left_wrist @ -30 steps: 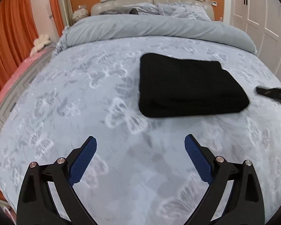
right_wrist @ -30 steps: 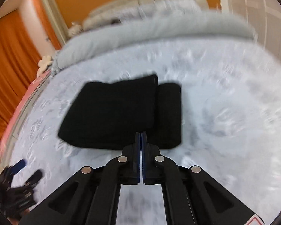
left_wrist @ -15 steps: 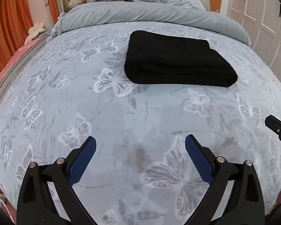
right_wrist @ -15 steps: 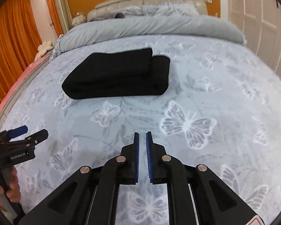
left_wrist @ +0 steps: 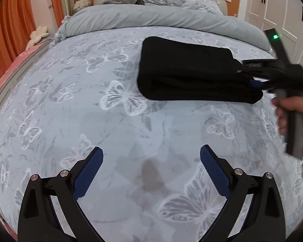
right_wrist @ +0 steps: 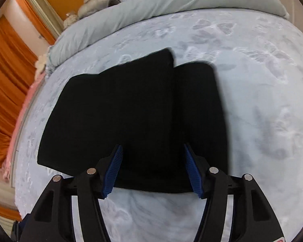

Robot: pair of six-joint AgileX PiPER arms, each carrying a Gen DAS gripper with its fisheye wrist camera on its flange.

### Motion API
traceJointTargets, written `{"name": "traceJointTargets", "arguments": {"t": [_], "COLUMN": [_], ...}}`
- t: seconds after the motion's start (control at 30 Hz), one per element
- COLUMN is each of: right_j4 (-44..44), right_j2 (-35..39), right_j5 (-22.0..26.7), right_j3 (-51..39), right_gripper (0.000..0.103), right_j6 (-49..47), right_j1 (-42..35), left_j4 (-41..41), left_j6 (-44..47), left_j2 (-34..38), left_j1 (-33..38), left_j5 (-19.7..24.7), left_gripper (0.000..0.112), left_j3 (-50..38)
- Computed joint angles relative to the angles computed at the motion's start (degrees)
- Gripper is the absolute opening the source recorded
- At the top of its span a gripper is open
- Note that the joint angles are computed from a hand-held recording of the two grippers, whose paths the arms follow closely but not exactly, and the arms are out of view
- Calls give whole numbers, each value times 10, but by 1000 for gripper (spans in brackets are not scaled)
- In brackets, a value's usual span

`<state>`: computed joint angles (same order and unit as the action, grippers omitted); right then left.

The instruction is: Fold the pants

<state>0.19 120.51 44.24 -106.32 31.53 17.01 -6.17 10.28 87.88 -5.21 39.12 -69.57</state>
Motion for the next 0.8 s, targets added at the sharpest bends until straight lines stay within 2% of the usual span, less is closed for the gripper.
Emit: {"name": "traceJointTargets", "arguments": {"t": [0.03, 0.07, 0.1, 0.2, 0.3, 0.37, 0.47, 0.53, 0.57, 0.6, 0.67, 0.73, 0.8], "right_j4": [-7, -14, -9, -35, -146, -184, -152, -163, -160, -147, -154, -213, -213], "right_j2": [10, 11, 12, -40, -104, -132, -97, -98, -107, -119, -143, -174, -170], "right_j5": [6, 4, 15, -3, 9, 5, 12, -49, -60, -57, -39, -49, -45], "right_j3": [-13, -17, -29, -3, 35, 80, 106, 156, 166, 165, 163, 179, 160], "right_gripper": [34, 21, 14, 13, 13, 13, 17, 19, 22, 26, 26, 26, 22], "right_j6": [-8, -6, -13, -2, 57, 87, 63, 85, 89, 92, 112, 161, 144], "right_j1": [7, 11, 11, 16, 40, 42, 18, 14, 12, 9, 10, 29, 36], "left_j4": [-5, -4, -3, -6, -35, -61, -54, -37, -33, -33, -28, -30, -38], "left_j6": [5, 6, 4, 9, 29, 44, 31, 22, 20, 21, 15, 11, 11], "left_j2": [7, 12, 16, 18, 15, 17, 18, 21, 22, 22, 24, 30, 36], "left_j1": [-2, -5, -8, -9, 2, 7, -3, -15, -20, -22, -23, -20, -14], "left_j5": [2, 3, 3, 3, 13, 23, 18, 14, 11, 9, 6, 11, 16], "left_gripper": [95, 95, 95, 95, 95, 95, 95, 95, 95, 95, 95, 95, 95], "left_j3": [-6, -11, -15, -18, -22, -28, -24, -22, -19, -17, -16, -24, -33]}}
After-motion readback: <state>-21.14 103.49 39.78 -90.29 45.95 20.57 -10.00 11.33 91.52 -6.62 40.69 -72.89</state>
